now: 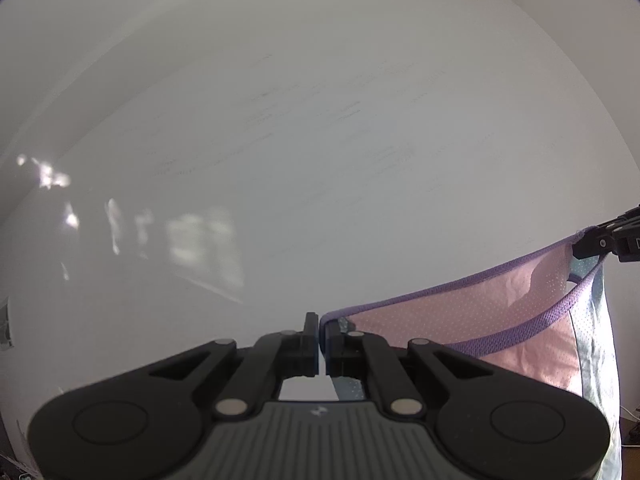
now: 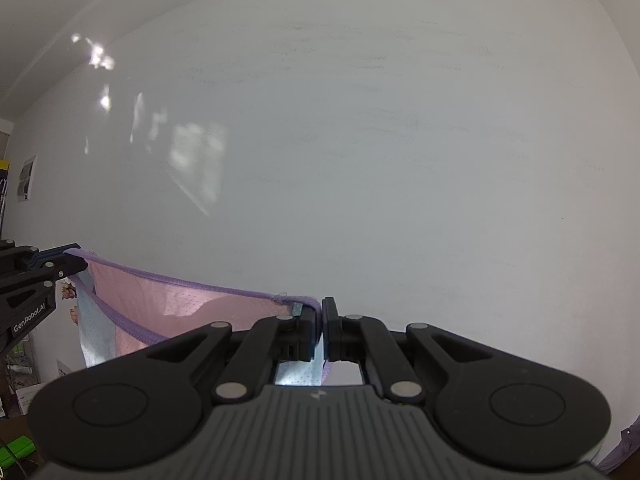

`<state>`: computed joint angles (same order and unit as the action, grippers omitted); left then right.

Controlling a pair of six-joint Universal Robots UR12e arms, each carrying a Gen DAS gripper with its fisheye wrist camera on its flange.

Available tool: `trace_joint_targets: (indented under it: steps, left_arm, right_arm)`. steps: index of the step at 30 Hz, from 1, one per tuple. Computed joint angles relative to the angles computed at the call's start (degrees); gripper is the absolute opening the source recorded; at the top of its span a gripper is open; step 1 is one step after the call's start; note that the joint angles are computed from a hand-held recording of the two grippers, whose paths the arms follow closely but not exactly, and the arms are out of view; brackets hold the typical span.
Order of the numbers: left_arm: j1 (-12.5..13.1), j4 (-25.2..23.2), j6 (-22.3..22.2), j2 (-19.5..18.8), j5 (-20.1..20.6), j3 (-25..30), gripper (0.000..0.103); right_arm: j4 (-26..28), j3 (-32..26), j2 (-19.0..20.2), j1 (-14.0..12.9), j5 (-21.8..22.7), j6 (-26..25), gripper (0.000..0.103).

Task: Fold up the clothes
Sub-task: 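Lift the garment high with both grippers and shake it open, then lay the garment flat on the table and open both grippers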

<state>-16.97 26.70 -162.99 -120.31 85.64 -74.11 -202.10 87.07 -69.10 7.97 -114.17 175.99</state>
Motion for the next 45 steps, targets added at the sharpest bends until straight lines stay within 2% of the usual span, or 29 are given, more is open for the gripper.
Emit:
trace_joint_targets:
  steps: [5, 9, 11, 17, 19, 21, 24, 25, 27, 29, 30, 33, 36, 38, 39, 42, 45]
  left_arm:
    - [0.51, -2.35, 0.90, -1.16, 2.88, 1.90, 0.003]
    - [1.48, -6.09, 1.95, -5.21, 3.16, 7.13, 0.003]
    - [1.44, -8.77, 2.14, -7.57, 4.93, 9.95, 0.003]
    - [2.41, -17.24, -0.83, -18.36, 7.80, 24.92, 0.002]
    - [2.66, -19.68, -0.65, -21.70, 9.26, 30.44, 0.002]
    - [3.13, -21.09, 0.18, -24.96, 8.80, 36.68, 0.002]
    - [3.43, -21.04, 0.08, -29.03, 9.70, 45.43, 0.002]
    - [3.58, -19.68, -1.19, -29.46, 9.24, 46.46, 0.002]
    - [3.63, -15.98, -2.22, -28.75, 8.42, 45.16, 0.002]
    - [3.57, -12.04, -1.43, -27.40, 7.54, 42.10, 0.002]
    - [3.44, -9.82, -0.11, -26.30, 7.10, 39.35, 0.002]
    - [2.96, -4.66, 3.51, -21.84, 6.26, 27.89, 0.002]
    - [2.89, -2.72, 6.50, -18.45, 5.42, 17.18, 0.002]
    - [2.80, -1.43, 7.86, -16.39, 4.78, 9.79, 0.002]
    - [2.69, -0.13, 8.14, -15.26, 4.35, 5.23, 0.002]
    - [2.18, 2.19, 6.32, -12.57, 2.53, -6.93, 0.002]
    - [1.05, 2.99, 4.85, -11.18, 2.03, -15.57, 0.002]
  right_arm:
    - [3.52, -4.57, 2.41, 0.35, 2.11, 0.28, 0.002]
    - [8.94, -10.18, 6.35, -0.05, 3.82, 1.10, 0.002]
    - [12.18, -13.92, 9.34, -0.44, 4.90, 1.66, 0.002]
    - [20.16, -28.36, 20.35, -1.37, 8.04, 4.69, 0.002]
    - [22.02, -33.98, 24.06, -1.68, 9.65, 5.84, 0.002]
    - [22.05, -39.70, 27.54, -1.81, 10.55, 6.37, 0.002]
    - [22.84, -53.20, 34.44, -1.83, 11.16, 5.99, 0.002]
    - [23.18, -57.81, 36.70, -1.82, 11.37, 5.78, 0.002]
    - [23.12, -63.83, 39.58, -1.78, 11.39, 4.83, 0.002]
    - [22.55, -64.98, 40.19, -1.74, 11.02, 3.21, 0.002]
    - [21.95, -63.74, 39.67, -1.78, 11.18, 2.24, 0.002]
    - [17.69, -52.83, 35.02, -2.26, 12.24, 0.19, 0.002]
    - [14.13, -38.11, 29.05, -3.13, 16.11, -0.93, 0.002]
    - [13.60, -30.12, 26.26, -3.55, 18.18, -2.05, 0.002]
    - [13.61, -26.65, 25.13, -3.76, 19.19, -2.66, 0.002]
    - [15.18, -15.62, 21.49, -4.37, 21.89, 0.43, 0.002]
    - [12.47, -4.32, 18.58, -4.61, 23.33, 2.71, 0.002]
